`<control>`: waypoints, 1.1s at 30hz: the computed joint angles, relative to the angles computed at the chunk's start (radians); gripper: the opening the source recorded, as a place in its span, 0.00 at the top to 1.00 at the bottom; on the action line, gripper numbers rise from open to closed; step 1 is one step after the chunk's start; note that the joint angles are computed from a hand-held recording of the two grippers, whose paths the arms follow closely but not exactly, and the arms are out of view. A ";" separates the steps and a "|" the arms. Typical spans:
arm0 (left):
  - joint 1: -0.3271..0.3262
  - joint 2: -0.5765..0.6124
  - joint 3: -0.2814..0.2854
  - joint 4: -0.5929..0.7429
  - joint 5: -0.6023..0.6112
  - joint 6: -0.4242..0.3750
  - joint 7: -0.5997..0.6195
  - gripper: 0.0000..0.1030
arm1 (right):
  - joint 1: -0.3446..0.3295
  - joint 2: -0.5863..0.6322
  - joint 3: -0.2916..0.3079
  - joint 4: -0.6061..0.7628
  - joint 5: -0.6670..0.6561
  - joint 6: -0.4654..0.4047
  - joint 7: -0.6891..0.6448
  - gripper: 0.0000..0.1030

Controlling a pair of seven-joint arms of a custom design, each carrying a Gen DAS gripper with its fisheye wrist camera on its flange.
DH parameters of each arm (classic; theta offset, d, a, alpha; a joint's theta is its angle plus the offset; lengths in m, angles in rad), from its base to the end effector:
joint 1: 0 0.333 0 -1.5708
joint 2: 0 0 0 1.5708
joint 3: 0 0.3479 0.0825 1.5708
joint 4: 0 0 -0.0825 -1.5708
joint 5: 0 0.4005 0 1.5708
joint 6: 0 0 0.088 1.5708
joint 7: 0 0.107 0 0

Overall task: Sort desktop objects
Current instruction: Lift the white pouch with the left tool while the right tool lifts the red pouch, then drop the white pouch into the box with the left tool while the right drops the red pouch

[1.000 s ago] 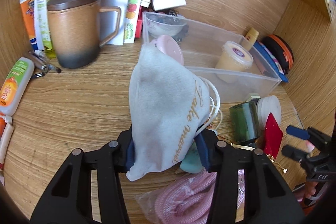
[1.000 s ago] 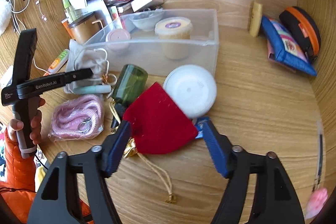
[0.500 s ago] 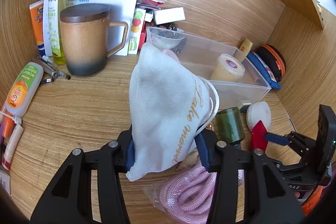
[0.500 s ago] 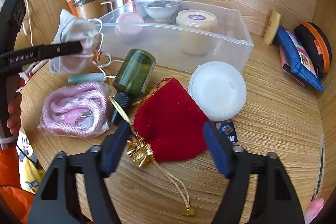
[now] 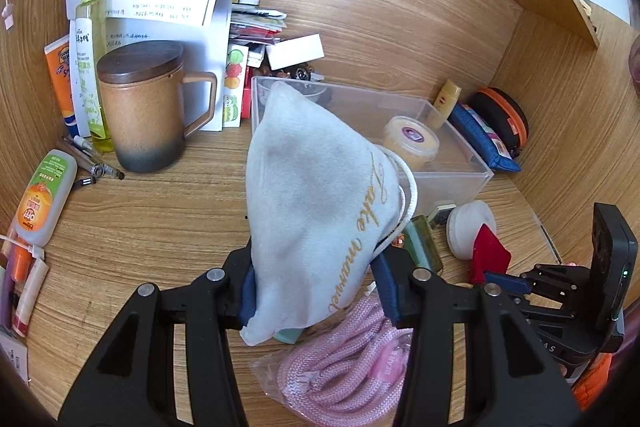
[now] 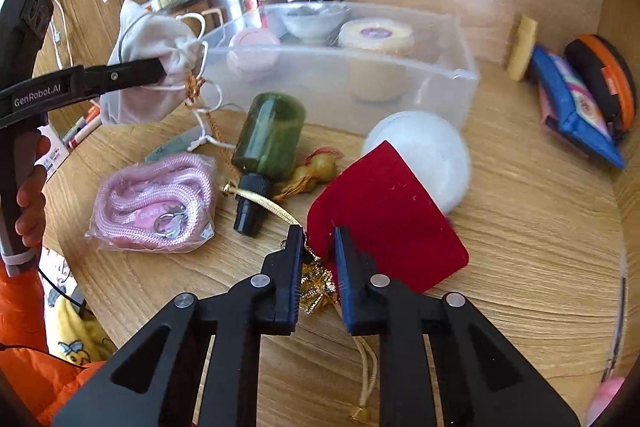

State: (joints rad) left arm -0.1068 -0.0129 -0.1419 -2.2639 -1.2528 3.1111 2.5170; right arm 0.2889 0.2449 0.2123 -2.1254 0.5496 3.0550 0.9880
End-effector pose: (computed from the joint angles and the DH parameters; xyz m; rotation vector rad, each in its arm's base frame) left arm 0.5462 -0.0559 0.4459 -1.8294 1.7520 -1.0599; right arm 0.5751 0.2608 0.3867 -2.1411 1.2303 -0.3766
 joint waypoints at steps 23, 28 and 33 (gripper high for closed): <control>-0.011 0.013 -0.010 0.071 0.007 -0.001 0.034 0.53 | -0.199 -0.043 0.219 0.044 0.234 0.154 -0.239 0.88; 0.006 0.035 -0.021 0.098 0.059 -0.012 -0.009 0.53 | -0.201 -0.025 0.227 0.088 0.274 0.152 -0.295 0.88; 0.033 0.066 -0.039 0.127 0.144 -0.016 -0.077 0.53 | -0.176 -0.004 0.201 0.134 0.274 0.139 -0.316 0.88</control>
State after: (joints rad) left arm -0.0741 0.0533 -0.1811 -2.1369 -1.1085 3.0955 2.4397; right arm 0.1127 0.2411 0.4130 -1.9916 0.8235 3.1941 0.6716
